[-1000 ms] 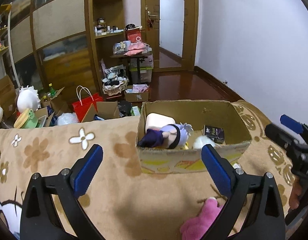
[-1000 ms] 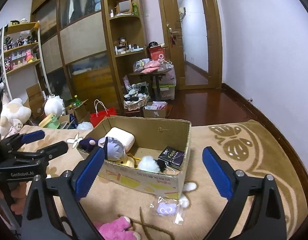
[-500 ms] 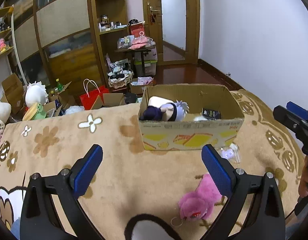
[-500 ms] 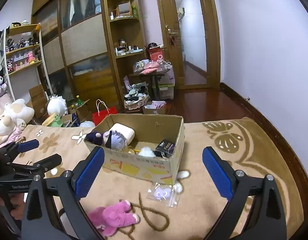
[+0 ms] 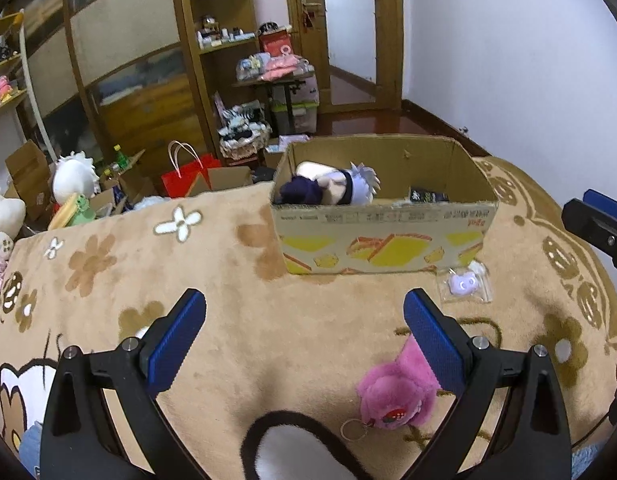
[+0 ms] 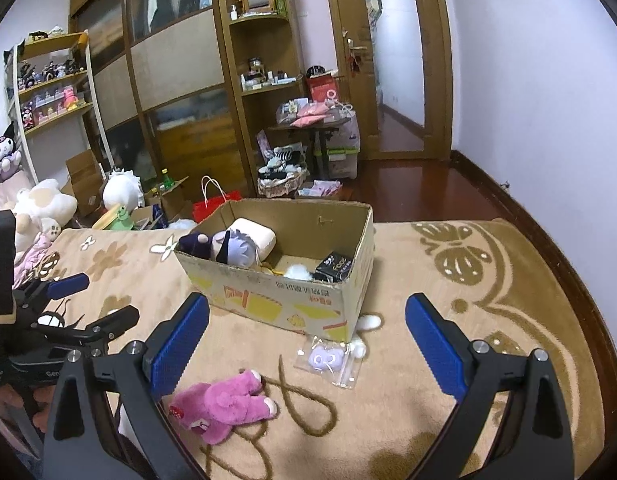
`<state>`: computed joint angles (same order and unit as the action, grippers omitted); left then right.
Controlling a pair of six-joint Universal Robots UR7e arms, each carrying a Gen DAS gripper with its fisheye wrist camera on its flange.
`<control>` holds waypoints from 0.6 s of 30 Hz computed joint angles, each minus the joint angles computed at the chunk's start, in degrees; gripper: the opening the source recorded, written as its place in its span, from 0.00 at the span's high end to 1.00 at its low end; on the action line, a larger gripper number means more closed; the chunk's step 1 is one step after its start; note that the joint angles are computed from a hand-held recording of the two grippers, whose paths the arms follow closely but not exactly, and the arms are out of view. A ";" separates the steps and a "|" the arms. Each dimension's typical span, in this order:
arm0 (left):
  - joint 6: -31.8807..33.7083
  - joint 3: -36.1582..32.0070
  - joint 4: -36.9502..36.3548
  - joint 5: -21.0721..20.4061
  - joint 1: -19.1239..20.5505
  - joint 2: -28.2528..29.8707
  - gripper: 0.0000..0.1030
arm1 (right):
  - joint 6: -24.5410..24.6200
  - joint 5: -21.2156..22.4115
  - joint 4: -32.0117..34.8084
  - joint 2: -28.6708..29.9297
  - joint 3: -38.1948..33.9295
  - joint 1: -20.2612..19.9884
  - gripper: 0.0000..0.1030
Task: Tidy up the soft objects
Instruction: 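Move both grippers down toward the pink plush bear and clear bag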
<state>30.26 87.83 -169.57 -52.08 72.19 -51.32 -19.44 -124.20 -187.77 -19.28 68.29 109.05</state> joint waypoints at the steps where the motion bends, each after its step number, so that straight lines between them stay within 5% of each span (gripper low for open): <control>1: -0.23 -0.08 0.80 -0.34 0.17 0.12 0.04 | 0.28 0.29 0.31 -0.15 0.24 -0.20 0.00; 18: -2.82 -1.20 15.85 -2.42 0.43 3.78 0.04 | 5.45 3.95 13.71 1.81 -4.01 -5.69 0.00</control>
<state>27.44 86.63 -153.72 -54.51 72.61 -47.54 -13.99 -120.25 -174.06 -17.47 64.28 103.36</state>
